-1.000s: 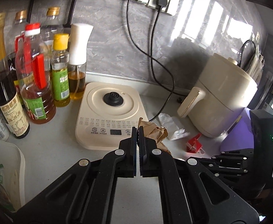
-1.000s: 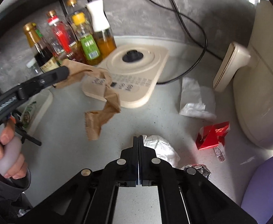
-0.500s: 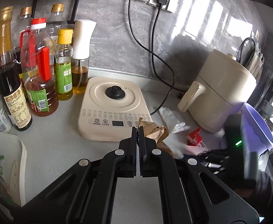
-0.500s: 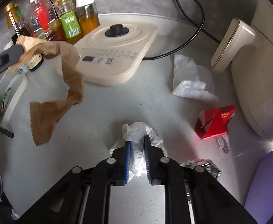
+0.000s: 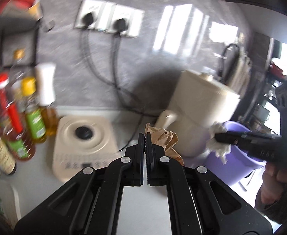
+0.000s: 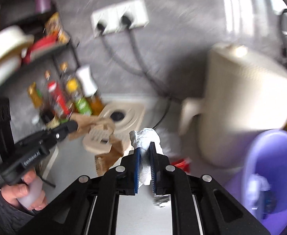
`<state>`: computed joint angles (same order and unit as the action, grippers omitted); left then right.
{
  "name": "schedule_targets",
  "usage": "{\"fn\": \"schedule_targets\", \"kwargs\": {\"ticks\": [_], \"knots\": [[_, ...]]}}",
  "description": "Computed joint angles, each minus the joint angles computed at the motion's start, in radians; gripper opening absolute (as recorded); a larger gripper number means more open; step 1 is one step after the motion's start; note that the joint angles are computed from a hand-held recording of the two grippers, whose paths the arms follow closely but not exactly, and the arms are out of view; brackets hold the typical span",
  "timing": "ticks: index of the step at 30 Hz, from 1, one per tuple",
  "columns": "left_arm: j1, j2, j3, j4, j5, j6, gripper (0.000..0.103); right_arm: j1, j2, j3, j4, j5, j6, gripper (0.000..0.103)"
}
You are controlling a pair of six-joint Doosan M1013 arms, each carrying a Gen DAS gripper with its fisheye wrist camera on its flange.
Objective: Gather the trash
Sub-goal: 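Carry the brown paper over the lavender bucket and open the left tool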
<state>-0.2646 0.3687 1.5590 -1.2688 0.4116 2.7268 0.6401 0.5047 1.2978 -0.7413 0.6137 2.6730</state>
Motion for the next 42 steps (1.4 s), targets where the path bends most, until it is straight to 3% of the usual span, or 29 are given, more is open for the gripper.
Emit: {"fn": "schedule_targets", "kwargs": {"ticks": [5, 10, 13, 15, 24, 33, 34, 35, 36, 37, 42], "knots": [[-0.031, 0.006, -0.037, -0.031, 0.059, 0.061, 0.003, -0.002, -0.088, 0.090, -0.206, 0.063, 0.243, 0.011], [-0.068, 0.023, -0.082, -0.044, 0.121, 0.087, 0.003, -0.019, -0.148, 0.156, -0.275, 0.141, 0.351, 0.012], [-0.091, 0.035, -0.110, -0.047, 0.152, 0.091, 0.003, -0.044, -0.178, 0.193, -0.259, 0.143, 0.368, 0.025], [-0.104, 0.039, -0.120, -0.056, 0.169, 0.101, 0.003, -0.055, -0.193, 0.213, -0.258, 0.149, 0.387, 0.051], [-0.167, 0.073, -0.174, -0.037, 0.228, 0.090, 0.003, -0.056, -0.278, 0.334, -0.305, 0.215, 0.536, 0.061], [-0.222, 0.098, -0.210, 0.034, 0.303, 0.056, 0.004, -0.014, -0.355, 0.458, -0.340, 0.312, 0.747, 0.068], [-0.224, 0.103, -0.215, 0.037, 0.324, 0.053, 0.014, -0.005, -0.365, 0.473, -0.348, 0.327, 0.777, 0.069], [-0.226, 0.110, -0.224, 0.047, 0.352, 0.042, 0.048, 0.000, -0.370, 0.481, -0.352, 0.338, 0.795, 0.070], [-0.229, 0.110, -0.223, 0.051, 0.354, 0.037, 0.068, 0.009, -0.376, 0.493, -0.357, 0.353, 0.820, 0.071], [-0.231, 0.103, -0.204, 0.020, 0.333, 0.061, 0.080, 0.014, -0.380, 0.501, -0.359, 0.360, 0.834, 0.071], [-0.224, 0.096, -0.189, 0.047, 0.339, 0.043, 0.084, 0.036, -0.389, 0.531, -0.354, 0.381, 0.896, 0.073]]}}
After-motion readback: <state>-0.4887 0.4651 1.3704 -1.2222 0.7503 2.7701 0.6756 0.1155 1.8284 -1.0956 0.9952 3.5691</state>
